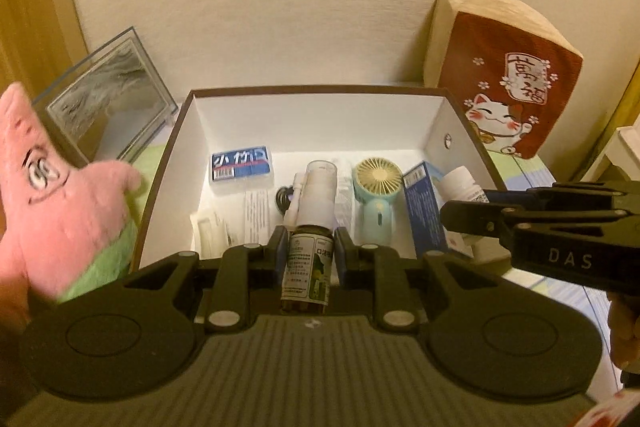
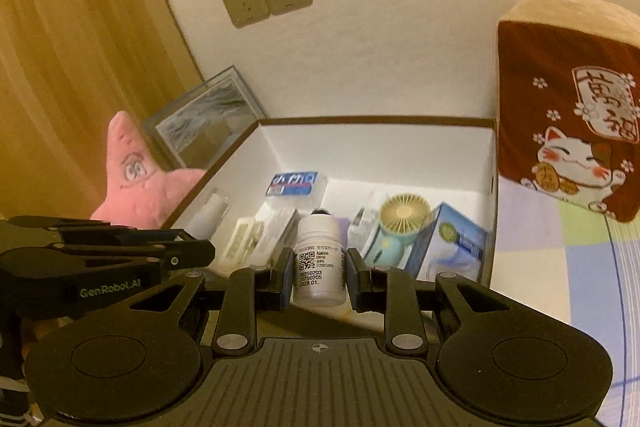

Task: Organize rigid objects
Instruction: 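Carry the spray bottle with the left tool while the right tool carries the pill bottle into the box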

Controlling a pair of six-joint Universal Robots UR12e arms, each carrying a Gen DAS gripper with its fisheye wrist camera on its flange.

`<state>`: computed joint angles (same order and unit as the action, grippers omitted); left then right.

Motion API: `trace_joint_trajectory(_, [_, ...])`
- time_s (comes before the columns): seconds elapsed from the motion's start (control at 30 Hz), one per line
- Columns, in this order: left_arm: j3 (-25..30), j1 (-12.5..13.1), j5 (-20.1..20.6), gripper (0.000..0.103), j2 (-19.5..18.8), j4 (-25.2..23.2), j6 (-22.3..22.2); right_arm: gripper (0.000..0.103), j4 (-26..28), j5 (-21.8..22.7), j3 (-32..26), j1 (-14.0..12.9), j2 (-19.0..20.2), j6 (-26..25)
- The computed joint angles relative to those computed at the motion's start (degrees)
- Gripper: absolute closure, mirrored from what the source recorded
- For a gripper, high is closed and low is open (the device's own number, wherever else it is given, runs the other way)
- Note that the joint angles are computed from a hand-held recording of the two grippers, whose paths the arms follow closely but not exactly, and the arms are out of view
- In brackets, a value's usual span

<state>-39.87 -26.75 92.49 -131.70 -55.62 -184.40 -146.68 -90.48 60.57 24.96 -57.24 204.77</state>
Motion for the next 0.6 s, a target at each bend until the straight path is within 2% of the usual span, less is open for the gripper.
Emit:
trace_joint_trajectory(0.37, [16.21, 0.63, -0.56, 0.081, -9.47, -8.86, 1.84, 0.076, 4.55, 1.07, -8.33, -1.26, 5.45, 0.7])
trace_joint_trajectory(0.6, [29.98, 1.12, -1.01, 0.081, -17.21, -16.75, 2.79, 0.076, 7.81, 2.91, -12.83, -2.21, 8.64, 1.7])
